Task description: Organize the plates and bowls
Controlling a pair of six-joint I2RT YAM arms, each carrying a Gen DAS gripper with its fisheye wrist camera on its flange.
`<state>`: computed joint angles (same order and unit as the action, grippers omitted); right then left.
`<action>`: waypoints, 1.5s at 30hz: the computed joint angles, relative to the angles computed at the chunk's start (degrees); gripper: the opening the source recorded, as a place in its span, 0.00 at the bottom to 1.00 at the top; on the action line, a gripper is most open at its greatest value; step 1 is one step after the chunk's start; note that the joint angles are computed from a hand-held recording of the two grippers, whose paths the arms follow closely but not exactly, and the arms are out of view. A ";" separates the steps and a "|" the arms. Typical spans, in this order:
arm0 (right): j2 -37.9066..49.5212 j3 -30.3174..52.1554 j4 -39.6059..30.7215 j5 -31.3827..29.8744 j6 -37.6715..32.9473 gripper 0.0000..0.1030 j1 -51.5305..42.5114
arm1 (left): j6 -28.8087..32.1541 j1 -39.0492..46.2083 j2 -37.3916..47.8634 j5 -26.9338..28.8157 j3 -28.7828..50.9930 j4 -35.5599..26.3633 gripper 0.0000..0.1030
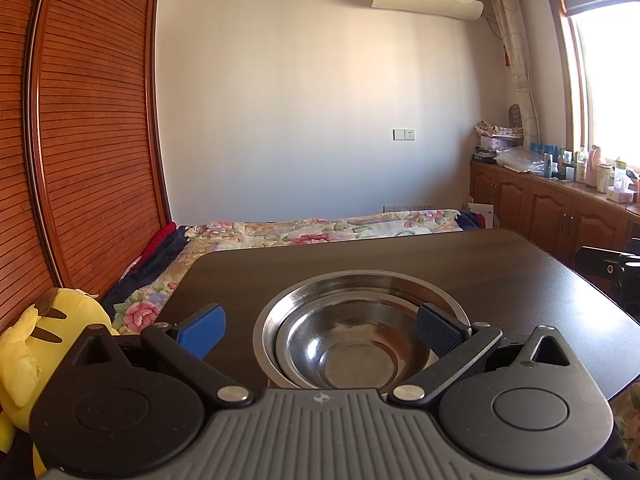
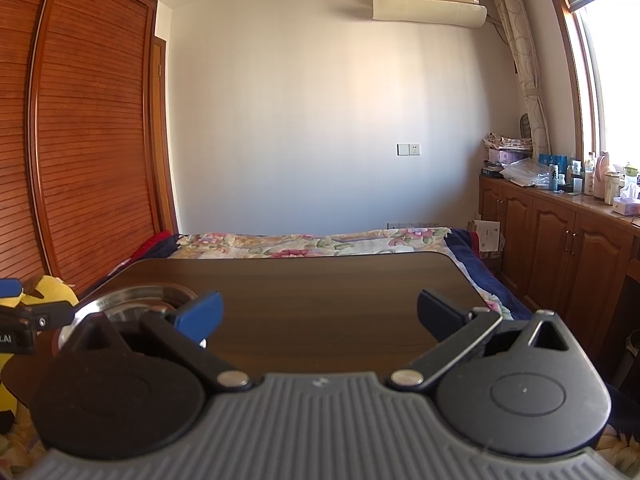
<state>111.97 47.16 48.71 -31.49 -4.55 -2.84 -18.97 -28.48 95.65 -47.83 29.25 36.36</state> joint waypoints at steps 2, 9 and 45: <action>0.15 0.18 -0.05 0.08 -0.02 1.00 0.05 | 0.00 0.01 -0.14 0.00 -0.01 -0.15 1.00; 0.26 0.41 -0.24 0.01 -0.09 1.00 -0.02 | 0.17 0.06 -0.28 0.09 0.07 -0.24 1.00; 0.82 0.67 0.36 -0.96 0.41 1.00 -1.09 | 0.09 -0.12 -0.45 -0.18 0.24 -0.70 1.00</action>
